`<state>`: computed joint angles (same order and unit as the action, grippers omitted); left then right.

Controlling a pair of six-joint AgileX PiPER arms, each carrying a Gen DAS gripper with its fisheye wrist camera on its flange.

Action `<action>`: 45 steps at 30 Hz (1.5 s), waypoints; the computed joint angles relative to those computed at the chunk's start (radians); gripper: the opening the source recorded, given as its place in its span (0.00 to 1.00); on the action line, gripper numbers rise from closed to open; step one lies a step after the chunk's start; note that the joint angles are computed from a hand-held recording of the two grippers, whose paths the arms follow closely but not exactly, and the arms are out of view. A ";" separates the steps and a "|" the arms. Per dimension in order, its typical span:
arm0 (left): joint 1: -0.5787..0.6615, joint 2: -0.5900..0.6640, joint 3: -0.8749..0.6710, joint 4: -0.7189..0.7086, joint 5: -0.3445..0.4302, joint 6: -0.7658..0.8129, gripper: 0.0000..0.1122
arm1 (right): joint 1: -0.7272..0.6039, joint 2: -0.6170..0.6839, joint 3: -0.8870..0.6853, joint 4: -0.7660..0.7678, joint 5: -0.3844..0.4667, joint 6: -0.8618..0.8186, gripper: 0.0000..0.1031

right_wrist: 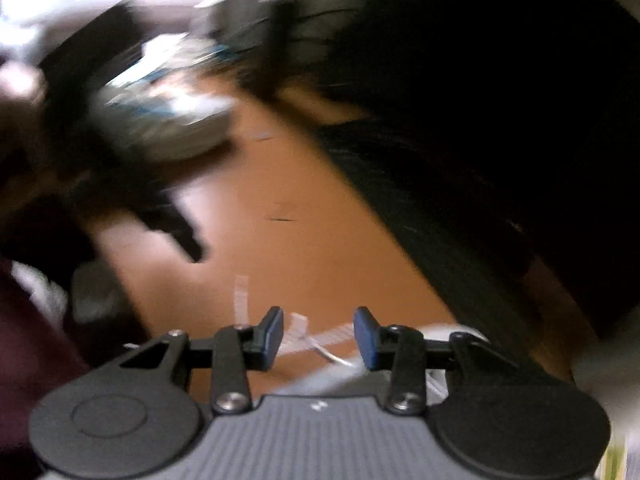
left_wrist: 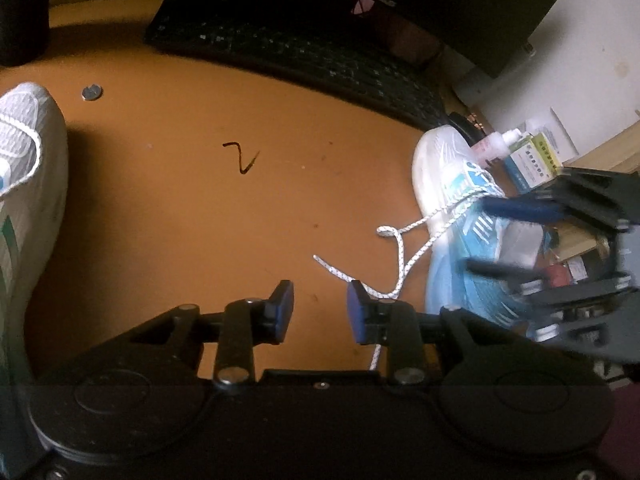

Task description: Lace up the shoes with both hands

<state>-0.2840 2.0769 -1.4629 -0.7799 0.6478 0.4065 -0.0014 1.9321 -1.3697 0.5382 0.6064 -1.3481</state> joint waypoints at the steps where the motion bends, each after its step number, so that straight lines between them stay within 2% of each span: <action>1: 0.007 -0.009 0.010 -0.009 0.002 0.006 0.24 | 0.030 0.034 -0.026 -0.036 0.006 0.037 0.33; 3: 0.008 -0.008 0.023 -0.039 -0.008 0.021 0.24 | 0.077 0.102 -0.083 -0.104 0.027 0.110 0.24; 10: 0.045 -0.029 0.051 -0.040 -0.005 0.035 0.24 | 0.144 0.242 -0.211 -0.233 0.080 0.295 0.22; 12: 0.054 -0.037 0.057 -0.041 -0.008 0.044 0.24 | 0.158 0.274 -0.262 -0.285 0.119 0.353 0.21; 18: 0.069 -0.058 0.083 -0.050 -0.035 0.049 0.27 | 0.175 0.337 -0.366 -0.328 0.186 0.440 0.21; 20: 0.068 -0.061 0.084 -0.046 -0.038 0.044 0.27 | 0.171 0.353 -0.397 -0.306 0.217 0.430 0.02; 22: 0.059 -0.073 0.092 -0.042 -0.059 0.043 0.27 | 0.165 0.364 -0.417 -0.290 0.242 0.429 0.01; 24: 0.045 -0.088 0.099 -0.050 -0.086 0.060 0.27 | 0.153 0.368 -0.426 -0.257 0.252 0.424 0.01; 29: 0.003 -0.088 0.073 -0.135 -0.136 0.133 0.27 | -0.030 0.396 -0.589 0.088 0.435 0.536 0.01; 31: -0.020 -0.065 0.014 -0.180 -0.125 0.177 0.27 | -0.107 0.404 -0.652 0.188 0.512 0.590 0.01; 33: -0.046 -0.036 -0.057 -0.171 -0.107 0.183 0.27 | -0.171 0.394 -0.667 0.266 0.553 0.606 0.01; 36: -0.098 0.035 -0.217 -0.107 -0.059 0.153 0.27 | -0.235 0.375 -0.656 0.332 0.589 0.619 0.01; 41: -0.153 0.124 -0.404 -0.032 0.007 0.106 0.27 | -0.303 0.290 -0.511 0.402 0.547 0.577 0.02; 43: -0.169 0.151 -0.458 -0.006 0.025 0.084 0.25 | -0.316 0.280 -0.498 0.408 0.545 0.570 0.02; 44: -0.176 0.163 -0.479 0.009 0.029 0.071 0.22 | -0.324 0.277 -0.498 0.412 0.550 0.571 0.02; 45: -0.184 0.178 -0.508 0.023 0.038 0.057 0.12 | -0.334 0.271 -0.493 0.417 0.554 0.569 0.02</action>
